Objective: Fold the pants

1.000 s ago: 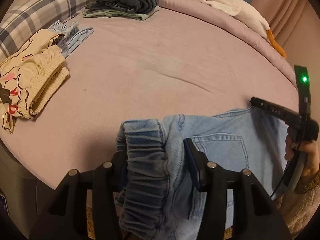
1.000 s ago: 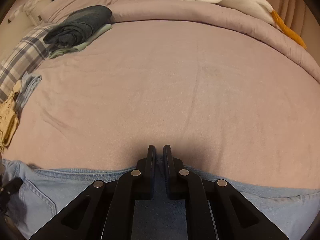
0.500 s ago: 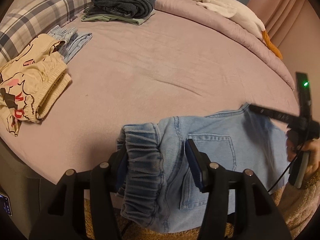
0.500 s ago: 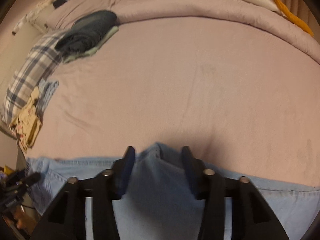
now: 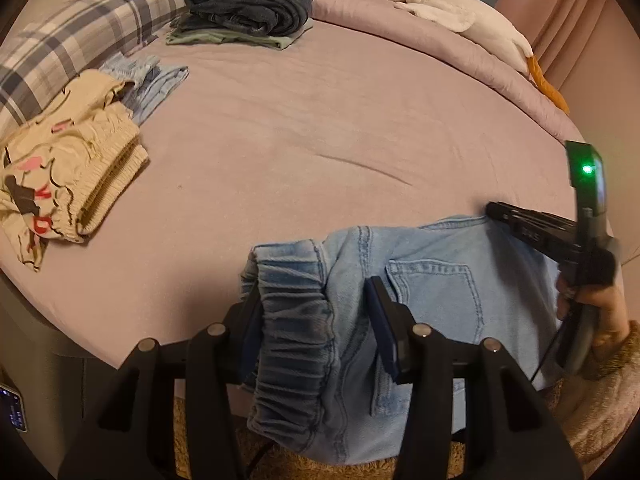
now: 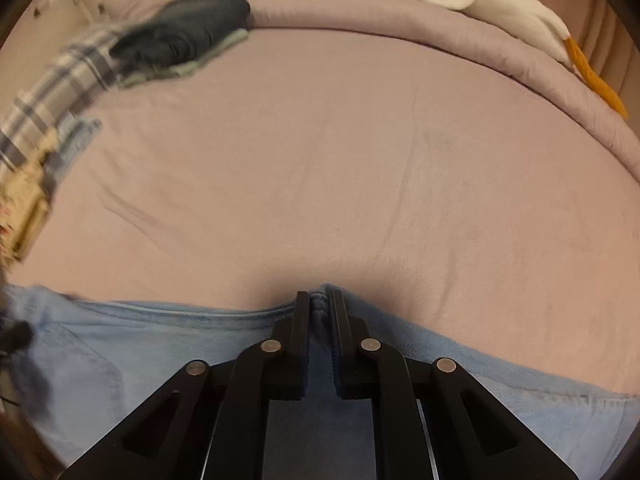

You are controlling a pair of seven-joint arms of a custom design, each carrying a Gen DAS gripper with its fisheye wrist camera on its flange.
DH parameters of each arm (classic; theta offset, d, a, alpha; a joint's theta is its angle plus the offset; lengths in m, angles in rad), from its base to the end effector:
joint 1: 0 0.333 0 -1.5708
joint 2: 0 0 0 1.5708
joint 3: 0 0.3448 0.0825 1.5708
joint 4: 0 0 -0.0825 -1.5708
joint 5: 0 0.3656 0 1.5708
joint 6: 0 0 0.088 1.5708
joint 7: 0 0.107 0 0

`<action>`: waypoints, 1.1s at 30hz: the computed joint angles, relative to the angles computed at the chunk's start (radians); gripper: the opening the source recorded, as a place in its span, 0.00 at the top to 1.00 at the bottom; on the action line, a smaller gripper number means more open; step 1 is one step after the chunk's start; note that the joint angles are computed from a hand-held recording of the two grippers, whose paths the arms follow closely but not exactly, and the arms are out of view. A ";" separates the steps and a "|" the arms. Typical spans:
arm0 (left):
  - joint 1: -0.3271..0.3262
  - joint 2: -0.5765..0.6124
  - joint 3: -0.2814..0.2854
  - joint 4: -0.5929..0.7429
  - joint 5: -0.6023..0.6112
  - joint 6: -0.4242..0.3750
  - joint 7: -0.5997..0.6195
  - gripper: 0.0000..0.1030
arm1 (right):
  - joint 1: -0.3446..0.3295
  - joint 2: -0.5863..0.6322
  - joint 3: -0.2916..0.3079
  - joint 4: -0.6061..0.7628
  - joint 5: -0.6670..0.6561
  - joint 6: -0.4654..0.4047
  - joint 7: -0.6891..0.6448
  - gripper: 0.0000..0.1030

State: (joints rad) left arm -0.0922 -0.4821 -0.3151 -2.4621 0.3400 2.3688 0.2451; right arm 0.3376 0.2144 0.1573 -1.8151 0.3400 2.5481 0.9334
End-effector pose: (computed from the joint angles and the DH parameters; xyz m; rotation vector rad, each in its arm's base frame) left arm 0.3707 -0.1720 0.5321 -2.4580 1.1093 -0.5209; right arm 0.5754 0.2960 0.5159 -2.4258 0.8632 -0.2610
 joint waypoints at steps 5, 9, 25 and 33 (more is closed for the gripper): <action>-0.004 -0.015 -0.043 0.106 0.074 -0.167 0.015 0.40 | -0.050 -0.009 0.006 0.031 0.144 -0.071 -0.006 0.88; -0.021 -0.035 -0.031 0.117 0.104 -0.052 0.019 0.32 | -0.103 -0.078 -0.022 -0.023 0.295 -0.047 -0.072 0.56; -0.176 0.613 0.082 0.546 -0.034 0.242 0.288 0.81 | -0.390 -0.117 -0.232 -0.141 0.323 0.050 0.150 0.47; -0.229 0.771 0.143 0.712 -0.035 0.110 0.281 0.86 | -0.467 -0.081 -0.230 -0.161 0.383 0.022 0.175 0.37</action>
State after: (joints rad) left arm -0.3211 0.2890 -0.1716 -1.7503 0.3047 2.4785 0.5258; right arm -0.1296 0.1336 -0.0724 -1.9766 0.7226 2.5702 1.1088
